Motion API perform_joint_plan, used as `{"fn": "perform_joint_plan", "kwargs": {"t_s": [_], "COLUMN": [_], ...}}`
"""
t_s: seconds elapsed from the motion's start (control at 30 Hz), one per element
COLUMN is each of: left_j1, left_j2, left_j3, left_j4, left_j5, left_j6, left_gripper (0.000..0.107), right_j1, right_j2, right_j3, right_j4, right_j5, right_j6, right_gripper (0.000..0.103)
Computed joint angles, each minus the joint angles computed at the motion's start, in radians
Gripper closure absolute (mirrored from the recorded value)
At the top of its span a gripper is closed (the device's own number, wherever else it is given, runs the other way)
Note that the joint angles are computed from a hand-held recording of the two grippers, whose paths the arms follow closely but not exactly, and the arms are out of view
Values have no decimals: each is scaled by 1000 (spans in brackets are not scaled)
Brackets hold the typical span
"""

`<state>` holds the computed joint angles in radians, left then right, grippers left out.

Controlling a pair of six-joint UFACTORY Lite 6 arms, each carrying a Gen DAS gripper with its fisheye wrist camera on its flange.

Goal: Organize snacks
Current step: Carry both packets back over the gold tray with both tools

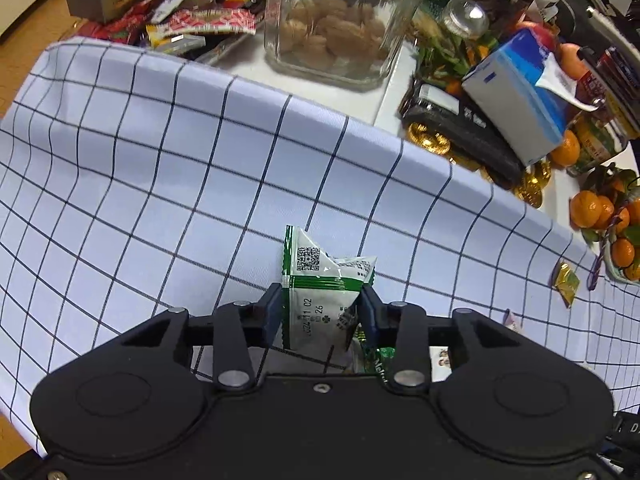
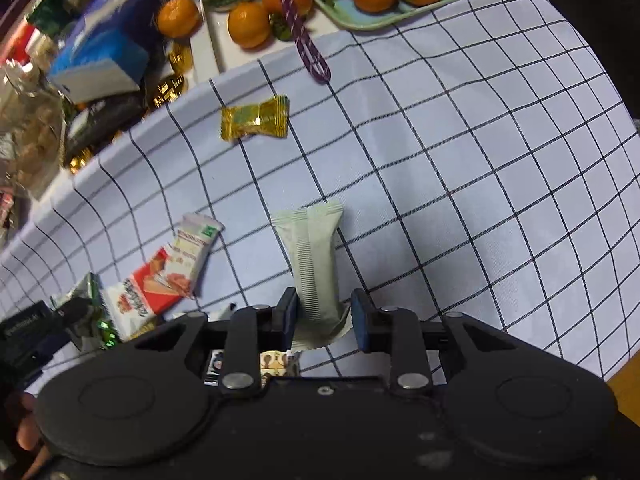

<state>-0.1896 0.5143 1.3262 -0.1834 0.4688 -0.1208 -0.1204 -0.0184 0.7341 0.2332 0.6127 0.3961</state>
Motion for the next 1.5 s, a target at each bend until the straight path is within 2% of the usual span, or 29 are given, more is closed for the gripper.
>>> {"fn": "perform_joint_plan", "kwargs": {"t_s": [0.17, 0.47, 0.9, 1.13, 1.23, 1.33, 1.43, 1.5], "left_j1": [7, 8, 102, 105, 125, 155, 181, 211], "left_j2": [-50, -96, -159, -283, -365, -475, -623, -723], "left_j3": [-17, -56, -124, -246, -320, -415, -550, -643], "left_j4": [-38, 4, -198, -45, -28, -68, -108, -163], "left_j5": [12, 46, 165, 103, 81, 71, 42, 42], "left_j6": [46, 37, 258, 177, 189, 264, 342, 431], "left_gripper": [59, 59, 59, 59, 59, 59, 59, 59], "right_j1": [-38, 38, 107, 105, 136, 216, 350, 484], "right_j2": [-25, -32, -95, -121, -197, -368, -580, -730], "right_j3": [4, -5, -30, -70, -108, -174, -244, -298], "right_j4": [10, -103, -176, -217, -284, -408, -554, -674], "right_j5": [18, 30, 37, 4, -23, -15, 46, 123], "right_j6": [-13, 82, 141, 193, 263, 382, 537, 694], "right_gripper": [74, 74, 74, 73, 74, 74, 73, 74]}}
